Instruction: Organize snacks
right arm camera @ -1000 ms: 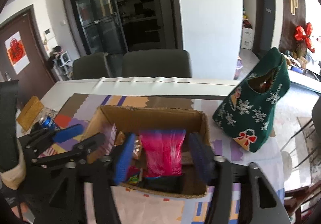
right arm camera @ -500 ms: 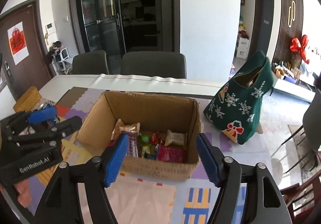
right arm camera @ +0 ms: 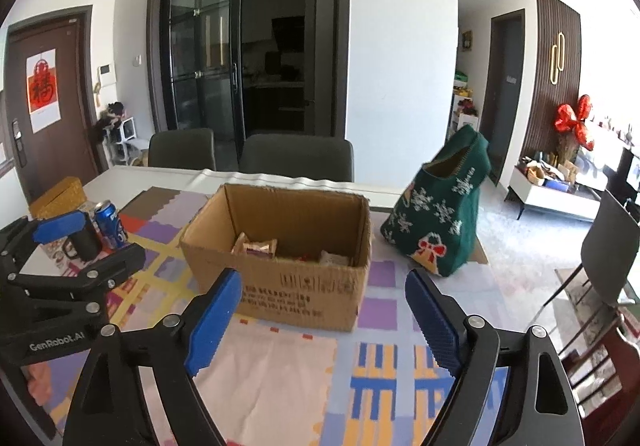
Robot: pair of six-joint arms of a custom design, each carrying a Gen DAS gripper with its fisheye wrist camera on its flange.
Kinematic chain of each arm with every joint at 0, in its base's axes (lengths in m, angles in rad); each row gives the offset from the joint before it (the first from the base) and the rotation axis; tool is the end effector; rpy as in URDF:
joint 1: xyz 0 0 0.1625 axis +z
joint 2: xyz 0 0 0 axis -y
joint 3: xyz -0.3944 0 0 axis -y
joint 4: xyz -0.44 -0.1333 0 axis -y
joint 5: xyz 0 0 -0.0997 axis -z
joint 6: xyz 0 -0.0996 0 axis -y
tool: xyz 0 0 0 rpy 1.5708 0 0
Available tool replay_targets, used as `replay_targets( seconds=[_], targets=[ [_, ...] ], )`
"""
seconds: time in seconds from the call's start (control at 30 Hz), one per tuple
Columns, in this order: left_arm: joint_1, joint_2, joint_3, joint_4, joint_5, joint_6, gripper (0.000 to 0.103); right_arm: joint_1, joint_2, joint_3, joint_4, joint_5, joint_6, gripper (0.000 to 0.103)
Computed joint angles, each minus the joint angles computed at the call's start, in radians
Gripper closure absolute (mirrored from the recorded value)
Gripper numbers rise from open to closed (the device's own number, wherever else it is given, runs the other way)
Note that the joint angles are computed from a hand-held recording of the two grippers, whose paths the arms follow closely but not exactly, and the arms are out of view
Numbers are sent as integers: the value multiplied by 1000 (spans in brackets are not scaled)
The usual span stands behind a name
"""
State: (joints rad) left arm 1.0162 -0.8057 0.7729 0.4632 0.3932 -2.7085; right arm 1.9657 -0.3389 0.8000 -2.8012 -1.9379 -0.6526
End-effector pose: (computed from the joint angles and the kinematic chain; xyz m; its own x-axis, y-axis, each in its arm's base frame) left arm -0.1803 -0.7188 0.3549 -0.6047 -0.3157 -0.7312 0.5216 0.5368 -0.6631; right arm 0.4372 -0.7953 0.1004 -0.5930 -0.5049 0.6273 -0.8011 0.4487 -0.3961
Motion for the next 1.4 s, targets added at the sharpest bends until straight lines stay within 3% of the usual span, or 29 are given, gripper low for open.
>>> replay_targets(
  seconds=[0.17,0.37,0.53,0.9,1.4],
  targets=[
    [-27,-77,145,-83,-9,0,5,-11,-82,135,-39,12,28,18],
    [-58,-142,259,-118,-25,-53,4,-14,-161,266,-75,16,47,18],
    [-84,-186,332,-180,-48,-25,3,-13,-212,350,-111,25,33,18],
    [-114,-228,402,-270,-66,50,0,-8,-270,440,-173,38,16,18],
    [-133,-263,457,-369,-76,135,0,-5,-294,470,-209,52,7,18]
  ],
)
